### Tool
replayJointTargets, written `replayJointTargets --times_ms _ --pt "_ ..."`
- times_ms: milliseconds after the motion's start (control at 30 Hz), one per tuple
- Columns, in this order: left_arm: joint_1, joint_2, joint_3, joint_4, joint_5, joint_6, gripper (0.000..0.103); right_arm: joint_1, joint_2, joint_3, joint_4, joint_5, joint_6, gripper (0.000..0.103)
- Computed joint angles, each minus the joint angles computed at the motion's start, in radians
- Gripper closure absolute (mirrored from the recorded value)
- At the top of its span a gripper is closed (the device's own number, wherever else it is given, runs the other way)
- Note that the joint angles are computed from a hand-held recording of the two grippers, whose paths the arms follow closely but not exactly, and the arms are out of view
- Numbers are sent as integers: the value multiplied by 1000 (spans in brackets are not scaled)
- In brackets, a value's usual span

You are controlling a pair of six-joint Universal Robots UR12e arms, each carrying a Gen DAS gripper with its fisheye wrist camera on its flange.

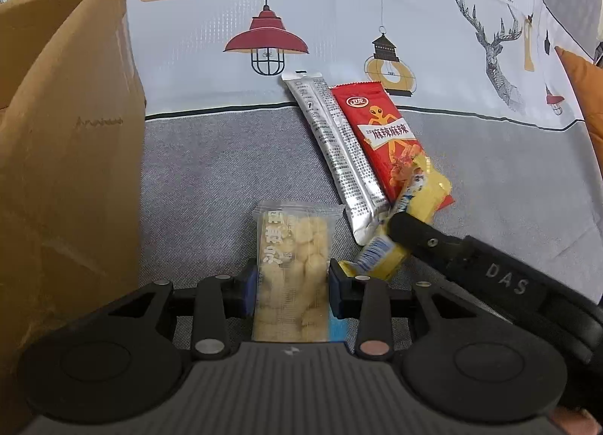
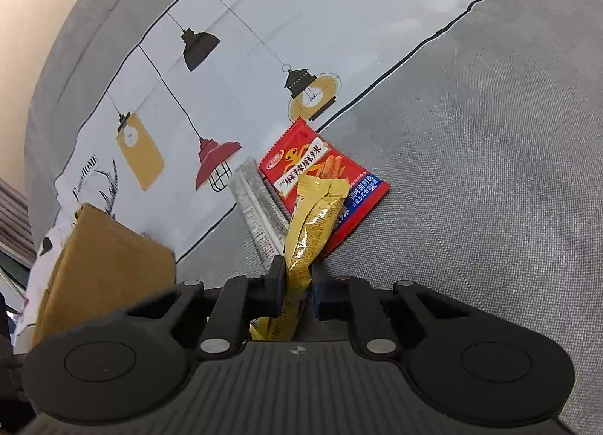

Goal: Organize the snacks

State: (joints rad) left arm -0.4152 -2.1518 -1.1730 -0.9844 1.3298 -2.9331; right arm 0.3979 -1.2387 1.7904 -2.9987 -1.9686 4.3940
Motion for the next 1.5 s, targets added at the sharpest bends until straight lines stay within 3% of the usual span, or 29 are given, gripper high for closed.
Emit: replayJointTargets --times_ms 267,400,533,667,833,1067,1267,1500 --pt "6 45 -33 23 -29 31 62 29 -52 -8 167 -94 -1 91" --pt "19 96 -80 58 -58 45 62 64 -70 -24 222 -122 -50 91" --pt "39 155 -132 90 -91 59 62 113 -77 -68 284 -222 -123 91" --pt "71 218 -186 151 -137 85 62 153 -84 -94 210 -262 -218 91" --pt "135 296 -235 246 -232 53 62 210 -64 -189 177 -323 -368 91" --pt "238 401 -312 507 -327 -30 62 280 14 -384 110 -394 -611 91" --pt "299 445 -359 671 -326 -71 62 319 97 -547 65 -409 -807 91" --pt "339 455 -416 675 -288 -71 62 335 177 -646 138 -388 -865 91"
